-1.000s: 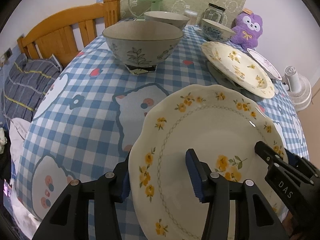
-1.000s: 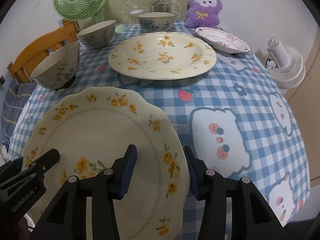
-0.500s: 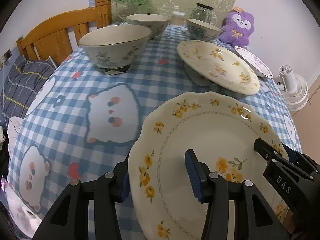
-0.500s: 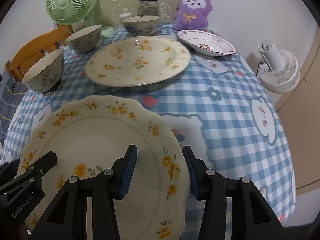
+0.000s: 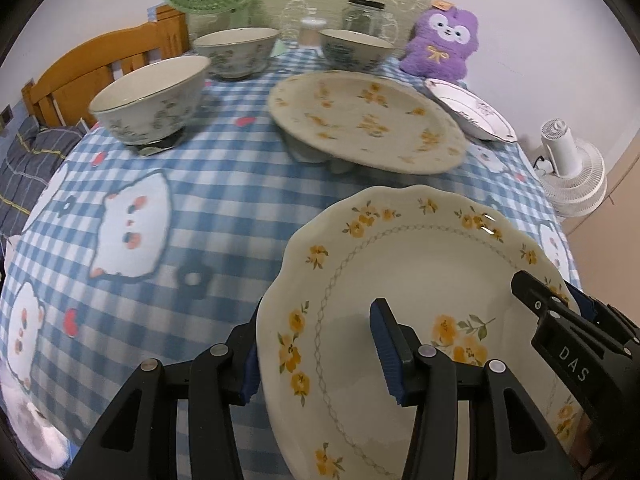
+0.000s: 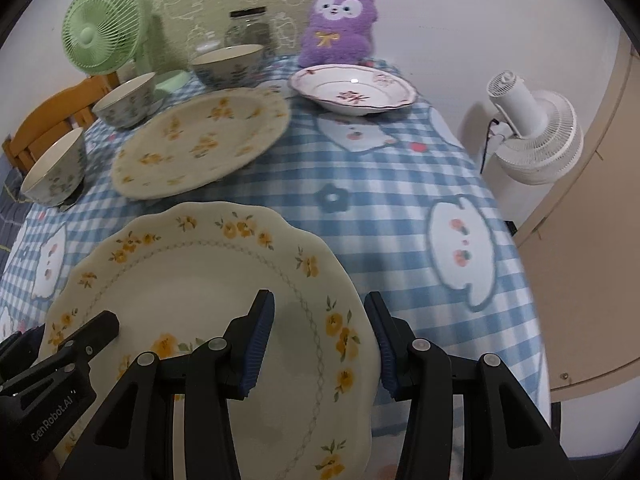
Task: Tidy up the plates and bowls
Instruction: 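Lift the large plate off the table with both grippers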
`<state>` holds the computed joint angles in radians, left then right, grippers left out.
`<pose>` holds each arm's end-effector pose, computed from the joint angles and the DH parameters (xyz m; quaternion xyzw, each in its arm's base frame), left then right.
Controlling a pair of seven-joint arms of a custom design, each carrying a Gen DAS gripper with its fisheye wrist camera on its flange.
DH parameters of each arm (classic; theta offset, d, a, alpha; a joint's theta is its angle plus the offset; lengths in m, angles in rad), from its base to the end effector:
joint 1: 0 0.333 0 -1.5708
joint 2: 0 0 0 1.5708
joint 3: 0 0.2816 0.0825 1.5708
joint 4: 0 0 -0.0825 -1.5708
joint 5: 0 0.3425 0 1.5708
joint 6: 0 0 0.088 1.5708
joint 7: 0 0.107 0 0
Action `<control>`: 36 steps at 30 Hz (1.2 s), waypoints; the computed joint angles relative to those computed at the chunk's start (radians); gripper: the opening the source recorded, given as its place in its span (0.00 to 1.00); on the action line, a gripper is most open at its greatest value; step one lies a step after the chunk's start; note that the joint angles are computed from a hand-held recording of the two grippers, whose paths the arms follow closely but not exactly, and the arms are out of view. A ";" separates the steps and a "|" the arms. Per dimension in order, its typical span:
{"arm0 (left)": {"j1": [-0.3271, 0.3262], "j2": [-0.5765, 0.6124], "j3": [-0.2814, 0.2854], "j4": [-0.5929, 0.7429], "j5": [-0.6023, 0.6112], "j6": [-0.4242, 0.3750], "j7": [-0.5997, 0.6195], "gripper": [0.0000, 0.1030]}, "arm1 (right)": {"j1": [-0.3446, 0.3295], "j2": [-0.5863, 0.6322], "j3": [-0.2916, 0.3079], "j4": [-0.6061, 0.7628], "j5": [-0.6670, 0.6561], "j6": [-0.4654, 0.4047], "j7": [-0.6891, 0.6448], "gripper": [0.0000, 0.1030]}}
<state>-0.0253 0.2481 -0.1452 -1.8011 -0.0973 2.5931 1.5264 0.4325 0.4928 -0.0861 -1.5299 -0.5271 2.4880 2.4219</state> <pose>0.6140 -0.0966 0.4566 -0.6653 0.6945 -0.2422 0.1281 0.6318 0.2413 0.4109 -0.6244 0.7162 -0.2571 0.1764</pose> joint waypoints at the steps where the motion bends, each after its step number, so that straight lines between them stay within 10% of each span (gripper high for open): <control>1: -0.006 0.003 -0.001 0.003 0.004 0.002 -0.007 0.47 | -0.005 -0.007 -0.003 -0.011 -0.002 0.005 -0.004 0.49; 33: -0.142 0.124 0.004 0.141 0.198 -0.001 -0.216 0.50 | -0.125 -0.084 -0.018 -0.179 0.040 0.136 -0.030 0.52; 36: -0.148 0.118 0.005 0.134 0.229 0.016 -0.206 0.68 | -0.138 -0.084 -0.003 -0.176 0.075 0.144 -0.073 0.61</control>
